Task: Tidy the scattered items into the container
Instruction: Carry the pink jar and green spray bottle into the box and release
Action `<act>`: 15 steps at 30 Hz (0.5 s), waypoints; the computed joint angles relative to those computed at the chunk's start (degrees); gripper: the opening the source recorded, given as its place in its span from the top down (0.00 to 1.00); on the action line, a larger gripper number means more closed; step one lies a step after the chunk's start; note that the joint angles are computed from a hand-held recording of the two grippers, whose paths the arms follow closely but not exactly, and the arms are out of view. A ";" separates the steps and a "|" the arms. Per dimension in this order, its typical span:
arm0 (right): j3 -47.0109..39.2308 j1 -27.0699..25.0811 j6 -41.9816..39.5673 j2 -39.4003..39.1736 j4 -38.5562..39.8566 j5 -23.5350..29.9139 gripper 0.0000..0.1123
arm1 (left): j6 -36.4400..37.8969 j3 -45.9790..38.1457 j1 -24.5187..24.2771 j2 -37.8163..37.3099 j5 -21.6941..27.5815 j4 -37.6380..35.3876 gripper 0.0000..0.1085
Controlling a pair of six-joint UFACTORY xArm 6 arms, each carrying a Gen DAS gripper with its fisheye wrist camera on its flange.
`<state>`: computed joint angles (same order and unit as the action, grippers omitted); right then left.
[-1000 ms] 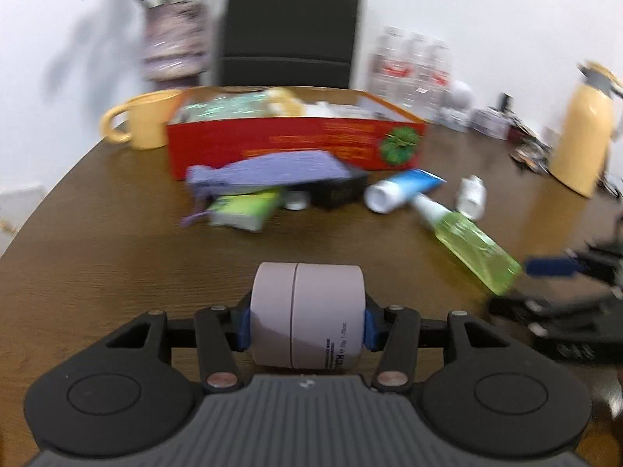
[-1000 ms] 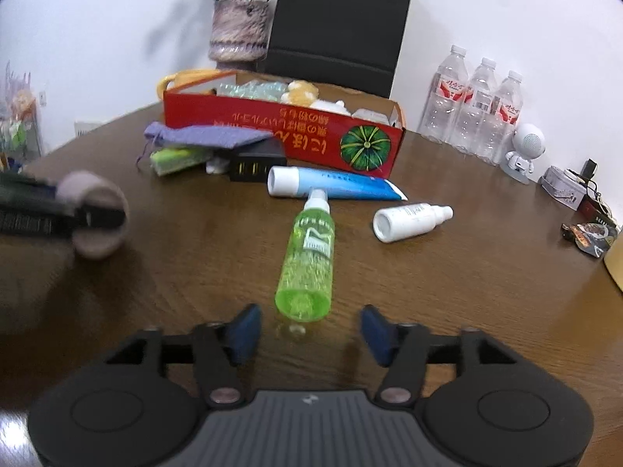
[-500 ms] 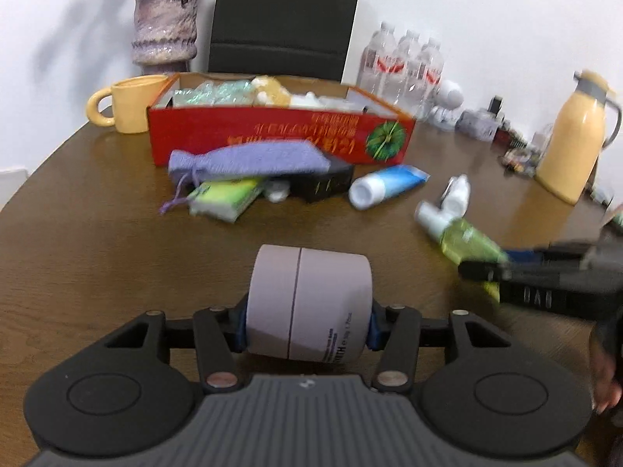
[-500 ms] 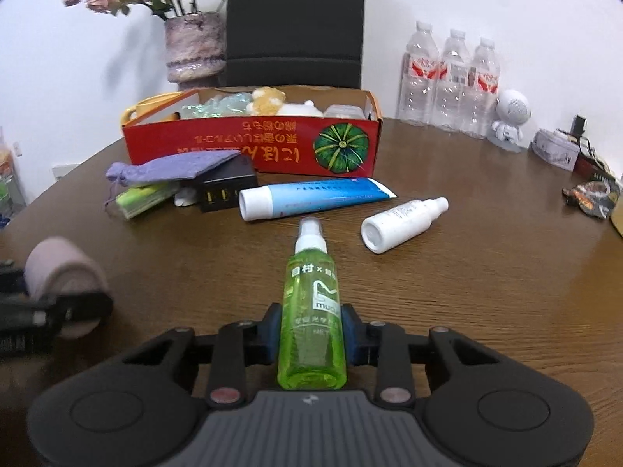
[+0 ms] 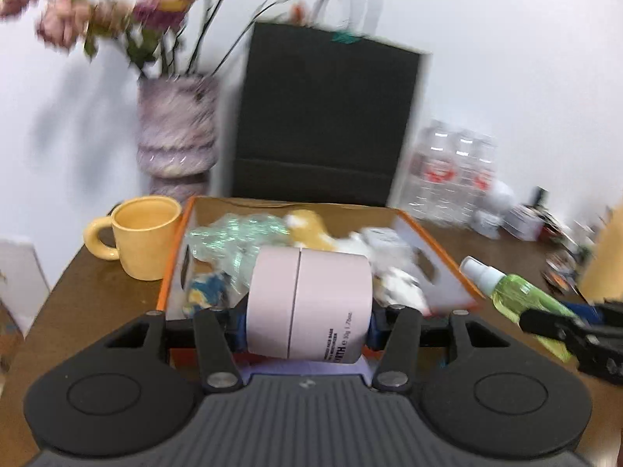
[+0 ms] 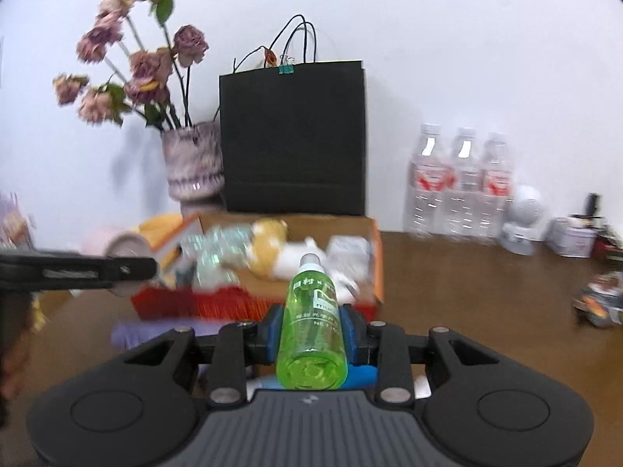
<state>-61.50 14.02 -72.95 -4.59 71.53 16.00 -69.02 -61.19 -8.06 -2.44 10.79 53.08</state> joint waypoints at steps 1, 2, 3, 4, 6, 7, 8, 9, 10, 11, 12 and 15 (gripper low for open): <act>-4.00 0.07 2.17 3.52 -1.74 1.70 0.73 | 3.80 -2.94 0.25 3.17 1.16 -4.57 0.52; -7.99 0.22 4.55 7.02 -3.69 3.26 0.73 | 7.21 -6.05 0.22 6.34 2.91 -8.42 0.52; -11.97 0.43 7.11 10.52 -5.81 4.73 0.73 | 10.37 -9.44 0.19 9.57 4.87 -11.99 0.52; -15.80 0.60 9.54 13.82 -7.73 6.22 0.73 | 12.56 -12.51 0.22 12.36 6.53 -14.23 0.52; -23.38 0.89 14.76 20.22 -11.40 9.29 0.73 | 17.16 -15.52 0.67 15.76 6.38 -19.54 0.52; -27.02 1.05 18.24 23.29 -13.67 10.57 0.73 | 19.78 -16.79 0.88 17.28 6.08 -22.63 0.52; -30.03 1.29 21.82 25.93 -16.44 11.29 0.73 | 23.97 -17.38 0.91 18.27 5.67 -26.74 0.51; -32.93 1.57 25.54 28.51 -19.62 11.90 0.73 | 27.08 -17.58 0.82 18.98 5.25 -29.57 0.49; -35.31 1.79 28.52 30.69 -22.22 12.42 0.72 | 27.80 -17.35 0.94 19.07 4.77 -30.00 0.39; -37.12 1.96 30.78 32.43 -24.27 12.76 0.70 | 26.11 -16.88 1.21 18.81 4.21 -28.06 0.31; -38.90 1.90 33.35 33.99 -26.52 13.75 0.67 | 22.03 -16.49 1.51 18.60 3.69 -23.85 0.20; -40.97 0.95 35.36 35.69 -24.82 16.15 0.45 | 16.13 -15.52 2.43 17.50 2.43 -18.09 0.12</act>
